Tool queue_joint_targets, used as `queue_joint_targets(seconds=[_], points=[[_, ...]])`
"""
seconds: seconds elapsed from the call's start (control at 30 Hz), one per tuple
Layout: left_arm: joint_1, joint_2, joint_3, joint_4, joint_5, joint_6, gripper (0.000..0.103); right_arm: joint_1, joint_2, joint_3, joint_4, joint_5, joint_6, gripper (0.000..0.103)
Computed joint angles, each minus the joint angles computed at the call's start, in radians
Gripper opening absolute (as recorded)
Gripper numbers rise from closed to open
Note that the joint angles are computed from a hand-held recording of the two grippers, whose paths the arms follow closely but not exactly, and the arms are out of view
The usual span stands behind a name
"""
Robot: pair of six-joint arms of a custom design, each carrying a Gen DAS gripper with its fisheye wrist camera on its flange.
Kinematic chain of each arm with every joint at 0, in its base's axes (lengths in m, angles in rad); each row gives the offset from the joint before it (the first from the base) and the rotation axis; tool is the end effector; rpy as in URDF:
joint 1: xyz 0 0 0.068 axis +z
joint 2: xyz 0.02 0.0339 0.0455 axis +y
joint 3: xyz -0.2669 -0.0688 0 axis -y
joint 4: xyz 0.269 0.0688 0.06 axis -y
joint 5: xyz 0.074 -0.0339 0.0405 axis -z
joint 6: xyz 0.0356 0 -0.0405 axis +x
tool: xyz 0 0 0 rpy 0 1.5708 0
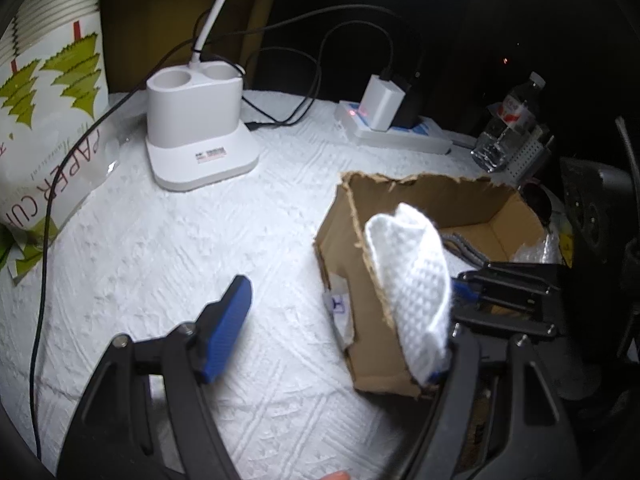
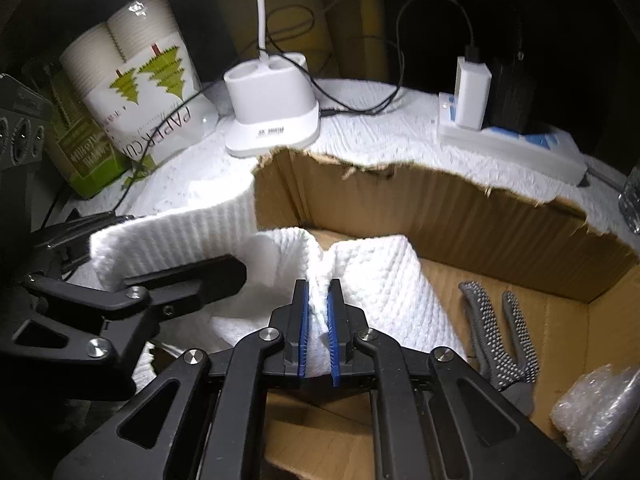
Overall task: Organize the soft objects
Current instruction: 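Lower both paper towels into the box and open both tools, then move both tools back toward the plush toys and tissue pack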
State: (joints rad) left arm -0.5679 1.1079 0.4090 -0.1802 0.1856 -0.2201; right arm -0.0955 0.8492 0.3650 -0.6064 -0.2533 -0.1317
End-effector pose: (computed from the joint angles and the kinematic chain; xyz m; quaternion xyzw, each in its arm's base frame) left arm 0.1776 -0.1211 0.1412 0.1930 0.9172 -0.2101 0.2782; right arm 0.1599 -0.0064 0.1456 -0.0475 0.9628 0.0952 0.2483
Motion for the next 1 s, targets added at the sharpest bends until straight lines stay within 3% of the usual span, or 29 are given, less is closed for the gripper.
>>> queue_joint_targets(seconds=[0.17, 0.3, 0.47, 0.53, 0.7, 1.0], points=[[0.0, -0.011, -0.001, -0.001, 0.002, -0.003, 0.073, -0.006, -0.007, 0.012, -0.023, -0.003, 0.0, 0.012], [0.002, -0.064, -0.005, -0.022, 0.008, -0.01, 0.073, -0.036, -0.055, 0.028, -0.07, -0.021, -0.013, 0.031], [0.008, -0.14, -0.012, -0.049, 0.017, -0.024, 0.076, -0.068, -0.154, 0.054, -0.157, -0.026, -0.035, 0.046], [0.004, -0.176, -0.014, -0.063, 0.019, -0.035, 0.088, -0.075, -0.202, 0.061, -0.191, -0.011, -0.041, 0.055], [-0.027, -0.257, -0.015, -0.107, 0.001, -0.061, 0.09, -0.131, -0.294, 0.081, -0.274, -0.014, -0.078, 0.056], [-0.175, -0.383, -0.007, -0.207, -0.113, -0.124, 0.09, -0.339, -0.437, 0.133, -0.468, -0.117, -0.232, 0.056]])
